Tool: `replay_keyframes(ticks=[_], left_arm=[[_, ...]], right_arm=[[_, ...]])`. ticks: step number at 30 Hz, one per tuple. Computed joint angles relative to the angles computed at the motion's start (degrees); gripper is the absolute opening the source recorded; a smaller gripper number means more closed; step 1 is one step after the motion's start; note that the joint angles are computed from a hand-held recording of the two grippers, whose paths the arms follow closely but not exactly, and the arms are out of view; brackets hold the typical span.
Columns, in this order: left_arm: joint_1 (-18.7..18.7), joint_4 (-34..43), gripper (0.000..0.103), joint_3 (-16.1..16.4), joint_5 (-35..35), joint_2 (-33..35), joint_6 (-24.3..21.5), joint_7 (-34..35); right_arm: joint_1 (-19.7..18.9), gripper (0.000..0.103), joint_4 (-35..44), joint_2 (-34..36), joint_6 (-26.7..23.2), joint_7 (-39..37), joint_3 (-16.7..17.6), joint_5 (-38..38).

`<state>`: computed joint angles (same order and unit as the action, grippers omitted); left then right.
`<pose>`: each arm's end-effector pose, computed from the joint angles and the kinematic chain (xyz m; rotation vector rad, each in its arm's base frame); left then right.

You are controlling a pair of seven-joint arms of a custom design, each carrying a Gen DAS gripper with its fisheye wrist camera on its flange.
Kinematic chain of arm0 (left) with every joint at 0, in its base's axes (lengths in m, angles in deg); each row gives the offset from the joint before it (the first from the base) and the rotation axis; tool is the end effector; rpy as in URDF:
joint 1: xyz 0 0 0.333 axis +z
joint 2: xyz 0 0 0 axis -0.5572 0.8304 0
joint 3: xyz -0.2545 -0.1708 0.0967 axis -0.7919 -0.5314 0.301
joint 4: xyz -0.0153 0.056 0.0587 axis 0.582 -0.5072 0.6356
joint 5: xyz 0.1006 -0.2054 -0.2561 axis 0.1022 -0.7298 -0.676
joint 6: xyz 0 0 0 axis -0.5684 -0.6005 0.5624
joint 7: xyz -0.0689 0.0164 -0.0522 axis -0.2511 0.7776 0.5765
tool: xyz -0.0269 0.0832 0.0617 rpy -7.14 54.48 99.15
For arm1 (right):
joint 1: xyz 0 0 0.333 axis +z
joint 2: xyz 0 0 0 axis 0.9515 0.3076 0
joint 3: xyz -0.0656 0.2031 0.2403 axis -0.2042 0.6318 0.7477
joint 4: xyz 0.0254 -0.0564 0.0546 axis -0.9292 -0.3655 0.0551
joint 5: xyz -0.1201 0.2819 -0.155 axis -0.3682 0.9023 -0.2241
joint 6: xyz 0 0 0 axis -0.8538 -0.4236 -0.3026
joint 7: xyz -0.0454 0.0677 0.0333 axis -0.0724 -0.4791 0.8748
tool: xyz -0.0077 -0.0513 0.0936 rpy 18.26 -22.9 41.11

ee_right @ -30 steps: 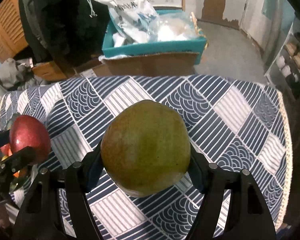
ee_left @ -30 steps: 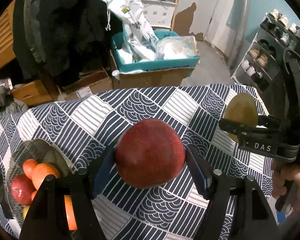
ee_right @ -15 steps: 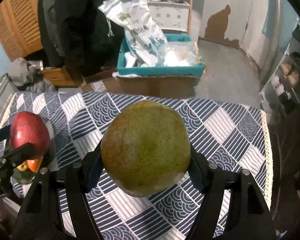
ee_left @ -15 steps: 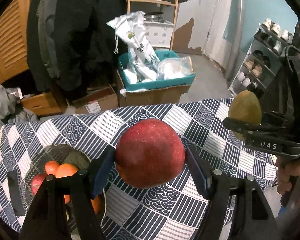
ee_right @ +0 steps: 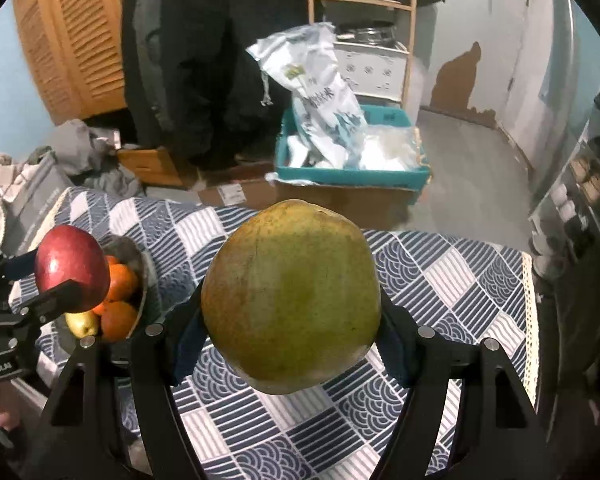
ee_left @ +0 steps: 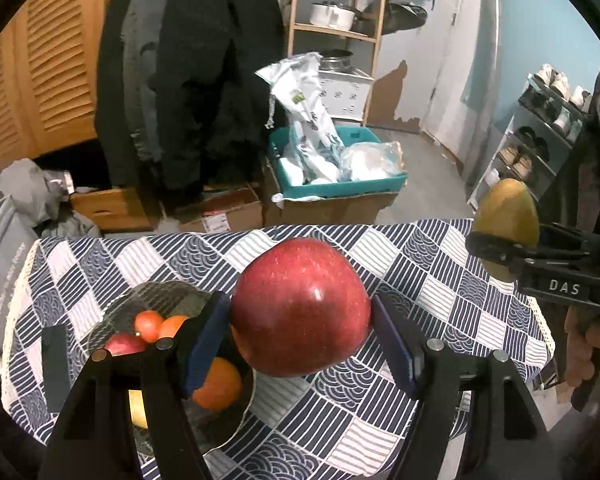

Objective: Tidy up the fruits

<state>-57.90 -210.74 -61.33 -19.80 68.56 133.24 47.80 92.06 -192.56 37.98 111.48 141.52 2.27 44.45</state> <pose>0.3596 -0.3545 0.4757 -1.9601 1.6414 -0.7396 0.4629 0.2123 0.4856 -2.1755 1.2417 -0.3582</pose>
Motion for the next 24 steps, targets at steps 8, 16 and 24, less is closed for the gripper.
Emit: replay_keyframes(ticks=[8,16,24], left_arm=[[0.55,-4.23,0.069,-0.16,-0.61,-4.31,0.18,-1.96],[1.91,-7.42,0.012,-0.37,-0.03,-3.13,-4.07,-2.18],[4.91,-16.86,0.013,3.58,-6.62,-3.05,4.61,-5.63]], right_arm=[[1.96,0.073,0.00,-0.82,-0.26,-2.87,0.93,3.41],[5.34,0.073,6.33,8.12,-3.45,-6.96,2.25,8.81],[12.72,0.074,10.23,18.07,-0.44,1.23,0.13,-0.72]])
